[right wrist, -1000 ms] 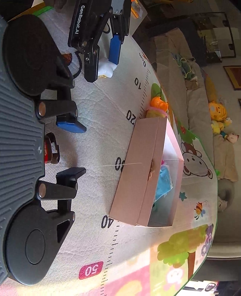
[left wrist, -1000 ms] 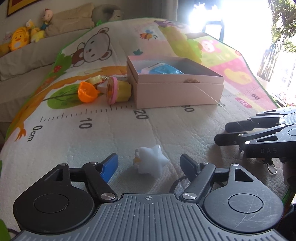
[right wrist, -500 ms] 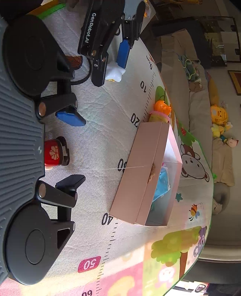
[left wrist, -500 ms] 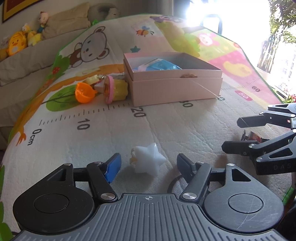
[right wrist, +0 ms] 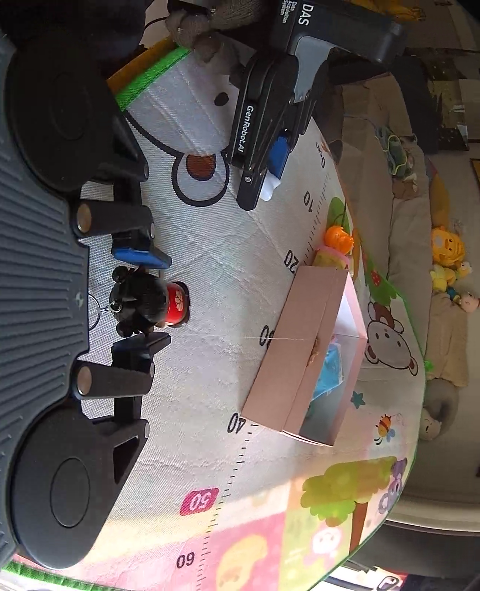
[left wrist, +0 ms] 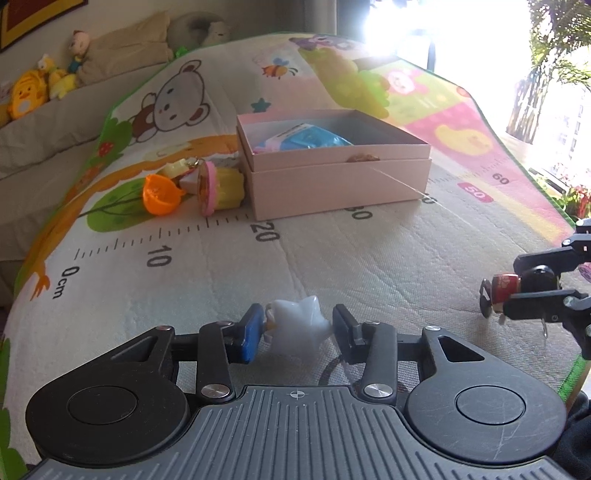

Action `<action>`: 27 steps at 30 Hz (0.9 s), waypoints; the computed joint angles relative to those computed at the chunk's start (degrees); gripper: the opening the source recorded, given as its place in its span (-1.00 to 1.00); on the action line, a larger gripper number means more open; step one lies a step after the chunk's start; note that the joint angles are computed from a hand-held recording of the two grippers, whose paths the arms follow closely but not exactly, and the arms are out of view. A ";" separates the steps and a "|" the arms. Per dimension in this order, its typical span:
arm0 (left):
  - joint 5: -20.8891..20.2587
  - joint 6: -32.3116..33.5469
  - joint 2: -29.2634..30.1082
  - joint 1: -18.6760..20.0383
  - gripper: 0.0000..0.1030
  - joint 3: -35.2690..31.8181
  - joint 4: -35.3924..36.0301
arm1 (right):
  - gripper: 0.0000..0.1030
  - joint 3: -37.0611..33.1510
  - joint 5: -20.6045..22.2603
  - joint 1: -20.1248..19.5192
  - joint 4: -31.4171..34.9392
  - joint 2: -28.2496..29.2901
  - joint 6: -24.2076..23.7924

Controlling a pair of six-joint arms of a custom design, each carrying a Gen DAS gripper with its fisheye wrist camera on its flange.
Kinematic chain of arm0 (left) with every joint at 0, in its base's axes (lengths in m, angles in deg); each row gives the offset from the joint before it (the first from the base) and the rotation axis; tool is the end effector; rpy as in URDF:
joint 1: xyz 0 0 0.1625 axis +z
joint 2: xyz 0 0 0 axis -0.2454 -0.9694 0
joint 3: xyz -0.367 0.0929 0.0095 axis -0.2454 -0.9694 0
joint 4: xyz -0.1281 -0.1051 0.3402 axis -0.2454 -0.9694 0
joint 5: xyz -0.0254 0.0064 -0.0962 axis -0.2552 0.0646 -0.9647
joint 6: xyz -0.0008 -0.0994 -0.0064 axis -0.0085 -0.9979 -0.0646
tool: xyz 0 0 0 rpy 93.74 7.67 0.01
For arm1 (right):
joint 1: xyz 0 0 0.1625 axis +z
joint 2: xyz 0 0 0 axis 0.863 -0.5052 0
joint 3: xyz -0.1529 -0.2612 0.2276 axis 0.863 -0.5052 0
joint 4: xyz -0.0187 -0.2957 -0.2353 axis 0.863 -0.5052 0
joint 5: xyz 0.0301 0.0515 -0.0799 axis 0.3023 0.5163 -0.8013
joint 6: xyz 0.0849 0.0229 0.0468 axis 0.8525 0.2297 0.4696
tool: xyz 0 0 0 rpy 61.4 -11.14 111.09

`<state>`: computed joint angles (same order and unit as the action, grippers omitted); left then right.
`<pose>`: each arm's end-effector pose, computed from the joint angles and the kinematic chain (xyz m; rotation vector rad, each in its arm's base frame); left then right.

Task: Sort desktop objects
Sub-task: 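Carry the doll and star over the pink box and open both grippers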

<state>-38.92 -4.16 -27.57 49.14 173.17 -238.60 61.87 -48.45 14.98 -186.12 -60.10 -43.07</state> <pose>-0.3500 -0.4800 -0.0347 1.1386 2.3394 -0.7557 0.0195 -0.3652 0.3266 0.6704 -2.1728 0.9021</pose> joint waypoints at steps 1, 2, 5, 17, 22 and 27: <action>-0.22 0.12 -0.27 -0.18 -0.11 0.21 -0.23 | -0.28 0.07 0.85 0.40 0.64 -1.46 -0.09; -0.49 0.48 -0.52 -0.34 -0.11 0.28 -0.50 | -0.28 -0.01 2.10 0.80 1.10 -2.99 -0.03; -0.60 4.76 -0.57 -0.98 -0.11 -1.44 -2.08 | -0.28 -1.75 5.76 2.85 0.33 -5.66 0.90; -4.71 17.63 16.25 2.11 0.00 -40.57 3.39 | -0.27 -35.47 5.86 9.84 12.03 10.66 14.54; -4.36 10.45 12.63 4.60 0.57 -32.84 1.91 | -0.16 -41.55 0.58 8.59 14.44 16.87 18.10; 3.11 7.86 8.45 5.13 0.81 -19.50 -2.70 | -0.08 -42.90 -0.89 8.77 17.54 18.87 19.11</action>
<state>-35.81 3.70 -19.11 54.27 153.68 -241.30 18.96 -49.34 23.75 -168.58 -41.23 -23.96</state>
